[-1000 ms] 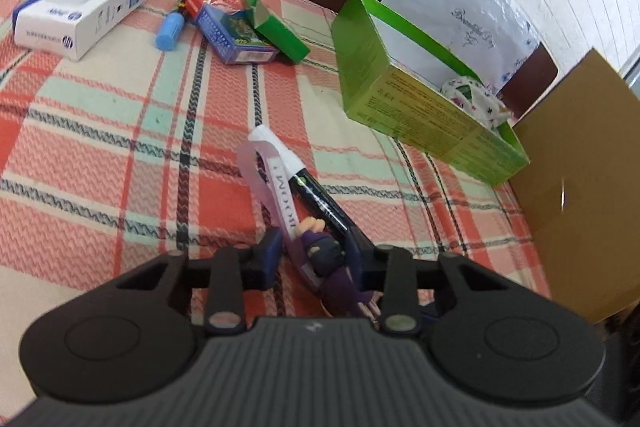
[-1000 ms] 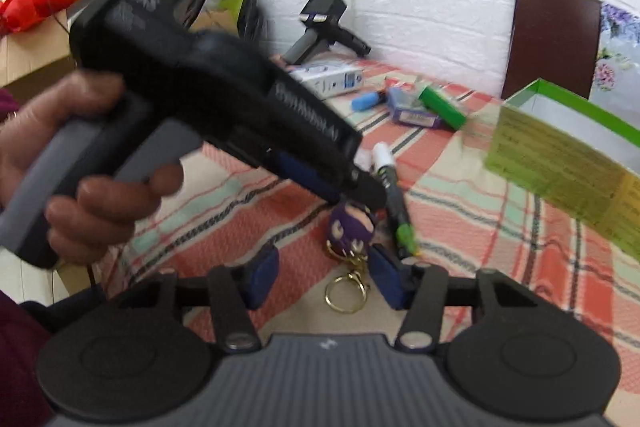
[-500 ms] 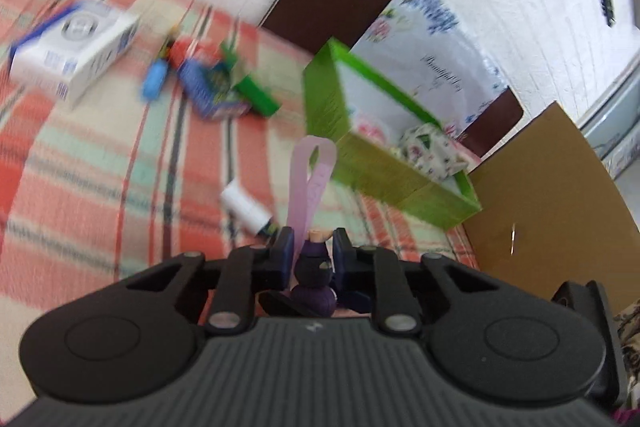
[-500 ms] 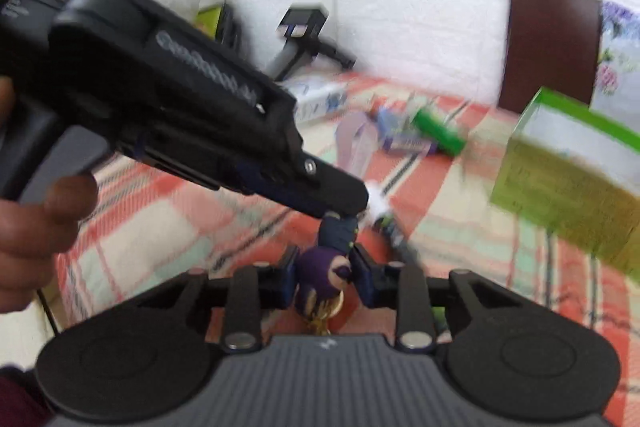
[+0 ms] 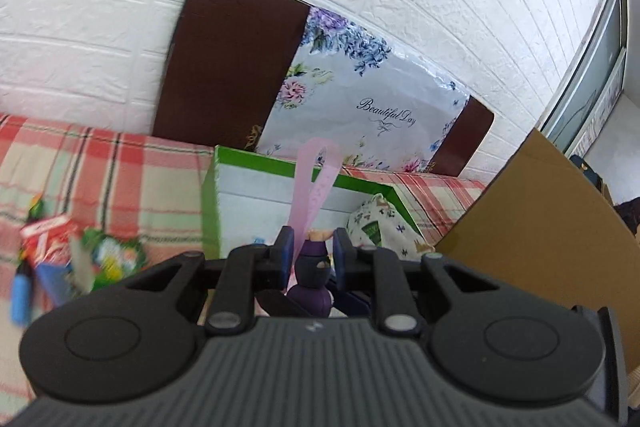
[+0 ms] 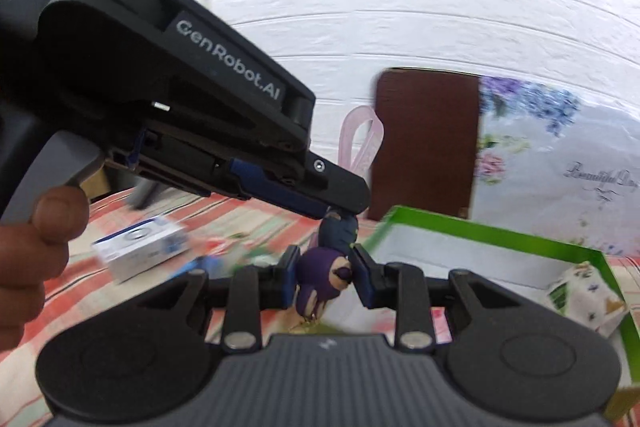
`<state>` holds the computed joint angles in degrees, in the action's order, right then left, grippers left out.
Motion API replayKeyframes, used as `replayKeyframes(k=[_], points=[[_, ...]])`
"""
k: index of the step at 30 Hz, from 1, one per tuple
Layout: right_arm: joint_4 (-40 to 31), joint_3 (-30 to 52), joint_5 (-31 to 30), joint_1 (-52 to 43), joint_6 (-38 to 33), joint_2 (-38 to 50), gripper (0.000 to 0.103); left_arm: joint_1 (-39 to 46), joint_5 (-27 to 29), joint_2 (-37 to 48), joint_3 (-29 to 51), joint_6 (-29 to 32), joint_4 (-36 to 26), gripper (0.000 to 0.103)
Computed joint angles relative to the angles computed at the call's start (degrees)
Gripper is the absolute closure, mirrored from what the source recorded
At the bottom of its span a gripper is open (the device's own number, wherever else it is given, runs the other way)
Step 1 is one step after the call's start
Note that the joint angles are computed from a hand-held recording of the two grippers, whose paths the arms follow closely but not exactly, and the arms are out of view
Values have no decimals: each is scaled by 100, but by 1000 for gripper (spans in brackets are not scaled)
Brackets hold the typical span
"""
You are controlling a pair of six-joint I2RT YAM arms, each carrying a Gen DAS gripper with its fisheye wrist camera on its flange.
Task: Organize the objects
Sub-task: 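Carry the keychain into the green box and open the left gripper, then move the left gripper back over the black marker with white cap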
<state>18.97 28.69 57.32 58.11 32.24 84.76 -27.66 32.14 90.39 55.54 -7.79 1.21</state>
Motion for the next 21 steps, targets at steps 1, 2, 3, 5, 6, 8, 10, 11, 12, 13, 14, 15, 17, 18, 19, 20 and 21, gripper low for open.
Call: replayKeyframes(k=[1, 2, 3, 5, 6, 8, 10, 11, 12, 13, 14, 15, 17, 18, 19, 20, 21], points=[[172, -89, -135, -195, -62, 15, 75, -69, -74, 195, 153, 27, 2, 80], [171, -137, -250, -361, -57, -15, 75, -128, -146, 412, 309, 79, -11, 80], [225, -143, -374, -555, -37, 102, 73, -196, -274, 622, 447, 112, -20, 79], [113, -100, -404, -772, 198, 299, 63, -334, -750, 921, 627, 148, -60, 77], [277, -224, -442, -835, 235, 298, 59, -349, -897, 990, 638, 153, -67, 77], [434, -441, -382, -752, 434, 219, 57, -279, -898, 989, 498, 116, 68, 77], [247, -549, -145, -535, 797, 118, 54, -256, -1003, 867, 292, 157, 171, 76], [102, -576, -40, -405, 1017, 67, 54, -241, -1066, 778, 155, 183, 227, 76], [-81, -598, 76, -254, 1287, 21, 54, -240, -1123, 672, 36, 166, 249, 75], [-330, -607, 197, -82, 1617, -25, 54, -210, -1113, 542, -128, 154, 297, 74], [-627, -599, 320, 109, 1995, -67, 54, -172, -1075, 383, -334, 163, 372, 74], [-1071, -558, 515, 392, 2525, -111, 54, -120, -1038, 200, -560, 209, 442, 73], [-2012, -361, 982, 957, 3503, -47, 53, -57, -1055, -212, -1046, 281, 598, 70], [-2545, -223, 1083, 1159, 3885, -34, 51, 13, -1037, -417, -1302, 320, 669, 68], [-2890, -119, 1107, 1335, 4164, 11, 51, 65, -1067, -622, -1537, 333, 695, 67], [-3118, -40, 1085, 1478, 4350, 69, 51, 132, -1102, -803, -1747, 373, 687, 66], [-3159, -5, 982, 1508, 4333, 86, 51, 208, -1154, -950, -1914, 448, 623, 66]])
